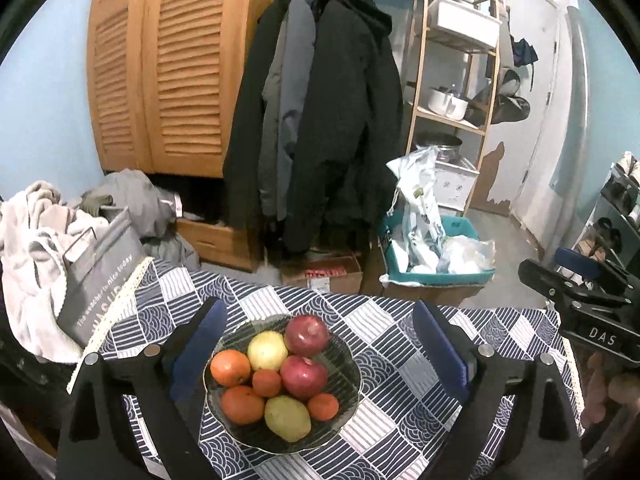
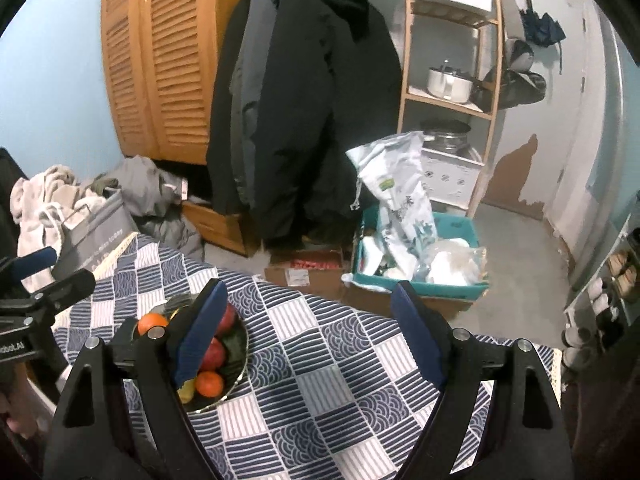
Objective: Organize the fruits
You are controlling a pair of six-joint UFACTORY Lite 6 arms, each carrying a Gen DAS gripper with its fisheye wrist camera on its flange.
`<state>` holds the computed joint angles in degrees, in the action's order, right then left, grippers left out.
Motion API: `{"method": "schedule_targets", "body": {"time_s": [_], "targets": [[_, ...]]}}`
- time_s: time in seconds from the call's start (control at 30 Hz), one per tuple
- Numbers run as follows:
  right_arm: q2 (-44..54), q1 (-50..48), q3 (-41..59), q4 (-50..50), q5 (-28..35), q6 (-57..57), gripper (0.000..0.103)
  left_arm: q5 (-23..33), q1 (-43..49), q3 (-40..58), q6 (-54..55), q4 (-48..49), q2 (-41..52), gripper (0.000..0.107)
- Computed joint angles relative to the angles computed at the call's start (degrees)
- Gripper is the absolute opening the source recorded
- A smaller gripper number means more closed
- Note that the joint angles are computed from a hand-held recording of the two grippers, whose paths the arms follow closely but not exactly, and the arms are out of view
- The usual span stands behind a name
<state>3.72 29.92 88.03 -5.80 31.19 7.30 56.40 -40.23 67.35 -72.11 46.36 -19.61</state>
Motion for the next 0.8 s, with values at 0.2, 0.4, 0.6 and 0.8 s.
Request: {"method": "schedule_targets", "body": {"time_s": [0.2, 0.4, 0.6, 0.8], "targets": [[-4.02, -0.94, -2.21, -3.87, -0.76, 2.68, 0.084, 2.17, -2.84, 2.61, -1.66, 3.08, 1.64, 0.102], [-6.89, -3.30, -4.63, -2.69, -1.57, 1.31, 0.084, 2.29, -2.63, 4.92, -0.58, 2.81, 4.36, 0.102], [-8.18, -4.78, -7.09, -5.22, -2.58, 2.39, 0.084, 3.95, -4.18, 7.18, -0.11, 4.41, 6.50, 0.102], [-8.54, -6.29, -8.11, -3.24, -3.08, 0.28, 0.084, 3.97, -4.10, 7.84, -0.06, 3.70, 6.70, 0.102]]}}
